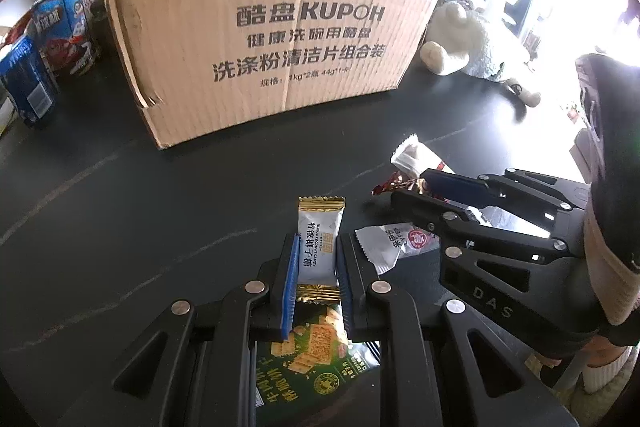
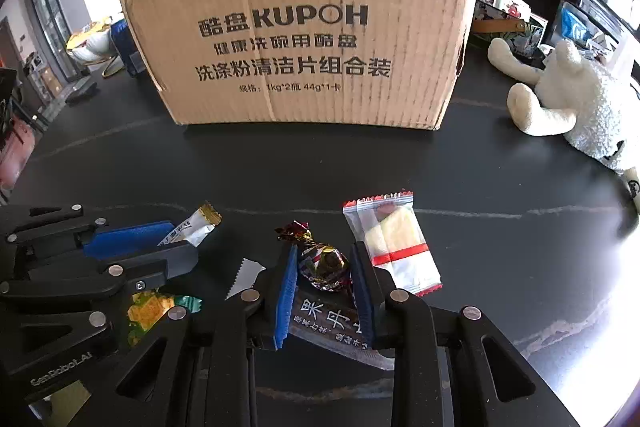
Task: Organize snacks
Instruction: 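Grasp the small gold biscuit packet with left tool while right tool grasps gold-wrapped chocolate, then lift both held snacks and carry them over the cardboard box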
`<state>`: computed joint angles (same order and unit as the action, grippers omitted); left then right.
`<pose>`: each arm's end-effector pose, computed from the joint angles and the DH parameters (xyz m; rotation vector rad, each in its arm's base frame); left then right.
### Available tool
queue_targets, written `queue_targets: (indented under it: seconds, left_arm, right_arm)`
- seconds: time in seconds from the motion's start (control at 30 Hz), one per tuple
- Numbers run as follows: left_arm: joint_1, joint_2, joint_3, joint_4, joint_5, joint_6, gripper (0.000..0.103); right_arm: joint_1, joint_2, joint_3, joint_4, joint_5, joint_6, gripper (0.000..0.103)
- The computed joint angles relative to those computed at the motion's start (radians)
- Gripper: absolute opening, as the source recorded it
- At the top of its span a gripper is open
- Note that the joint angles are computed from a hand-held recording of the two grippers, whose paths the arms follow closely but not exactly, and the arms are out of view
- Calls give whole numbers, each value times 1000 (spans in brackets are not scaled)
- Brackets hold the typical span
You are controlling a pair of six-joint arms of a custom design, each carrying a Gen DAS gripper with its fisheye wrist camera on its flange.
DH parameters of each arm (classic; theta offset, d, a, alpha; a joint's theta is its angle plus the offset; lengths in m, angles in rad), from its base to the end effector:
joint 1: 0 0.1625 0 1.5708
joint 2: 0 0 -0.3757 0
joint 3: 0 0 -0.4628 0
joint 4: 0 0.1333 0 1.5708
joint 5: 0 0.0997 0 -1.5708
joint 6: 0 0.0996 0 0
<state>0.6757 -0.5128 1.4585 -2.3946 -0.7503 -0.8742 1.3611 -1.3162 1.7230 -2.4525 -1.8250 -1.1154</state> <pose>-0.4086 -0.5917 -0.1080 0.0901 2.4344 -0.7253 -0.0299 -0.6606 0.3028 1.0807 -2.4075 0.2960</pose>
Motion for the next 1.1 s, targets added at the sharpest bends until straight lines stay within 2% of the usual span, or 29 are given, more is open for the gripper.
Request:
queue_targets:
  seconds: [0.33, 0.5, 0.77, 1.1]
  left_arm:
    - [-30, -24, 13, 7, 56, -14, 19]
    - [-53, -44, 23, 6, 88, -15, 19]
    - [-88, -75, 27, 23, 141, -15, 19]
    - [-111, -100, 2, 14, 198, 43, 19]
  right_arm:
    - [-1, -58, 19, 21, 87, 30, 28]
    - [4, -104, 30, 43, 159, 52, 28]
    - [19, -137, 29, 32, 198, 75, 28]
    - [65, -156, 1, 32, 252, 124, 28]
